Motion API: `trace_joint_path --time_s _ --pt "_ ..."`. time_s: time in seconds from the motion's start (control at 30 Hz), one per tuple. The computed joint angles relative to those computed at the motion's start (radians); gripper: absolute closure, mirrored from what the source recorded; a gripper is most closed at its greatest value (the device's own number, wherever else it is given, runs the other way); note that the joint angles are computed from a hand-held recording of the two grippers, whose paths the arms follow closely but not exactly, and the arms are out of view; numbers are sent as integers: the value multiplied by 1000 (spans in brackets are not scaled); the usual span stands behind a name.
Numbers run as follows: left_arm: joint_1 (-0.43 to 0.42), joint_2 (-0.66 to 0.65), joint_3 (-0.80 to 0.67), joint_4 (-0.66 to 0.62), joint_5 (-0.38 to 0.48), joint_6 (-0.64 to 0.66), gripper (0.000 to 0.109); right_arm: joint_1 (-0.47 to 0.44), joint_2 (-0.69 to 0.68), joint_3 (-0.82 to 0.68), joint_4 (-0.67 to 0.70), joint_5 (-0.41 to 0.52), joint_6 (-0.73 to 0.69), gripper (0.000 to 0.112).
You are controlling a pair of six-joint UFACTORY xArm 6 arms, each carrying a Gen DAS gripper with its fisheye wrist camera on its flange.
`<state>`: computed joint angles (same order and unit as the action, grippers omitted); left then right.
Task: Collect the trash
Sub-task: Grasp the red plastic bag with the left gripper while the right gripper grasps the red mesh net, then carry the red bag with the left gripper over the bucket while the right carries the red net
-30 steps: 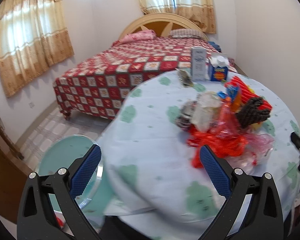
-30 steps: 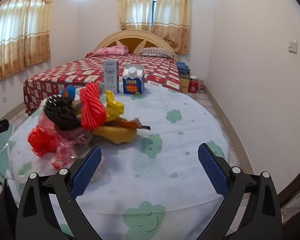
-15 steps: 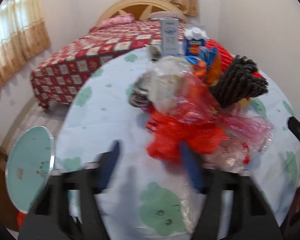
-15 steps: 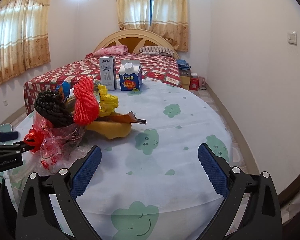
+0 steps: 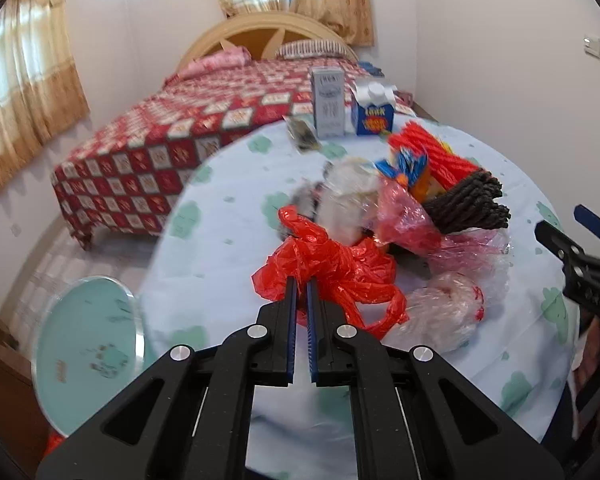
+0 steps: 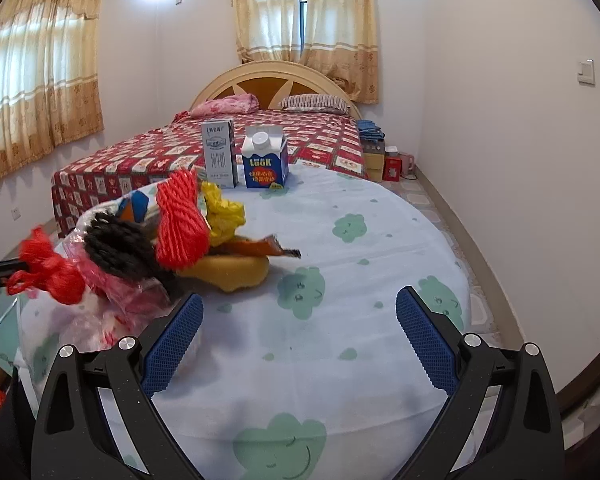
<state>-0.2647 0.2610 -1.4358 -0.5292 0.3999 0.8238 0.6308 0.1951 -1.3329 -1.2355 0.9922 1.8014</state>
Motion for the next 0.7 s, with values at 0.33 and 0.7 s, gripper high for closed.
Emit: trace_joint_path --time_s 0.33,0.7 --pt "29 -23 13 0 -115 6 104 -68 77 -136 -14 -138 -77 43" --pt "70 13 -18 98 -136 -102 104 -159 162 -213 135 -402 -239 99"
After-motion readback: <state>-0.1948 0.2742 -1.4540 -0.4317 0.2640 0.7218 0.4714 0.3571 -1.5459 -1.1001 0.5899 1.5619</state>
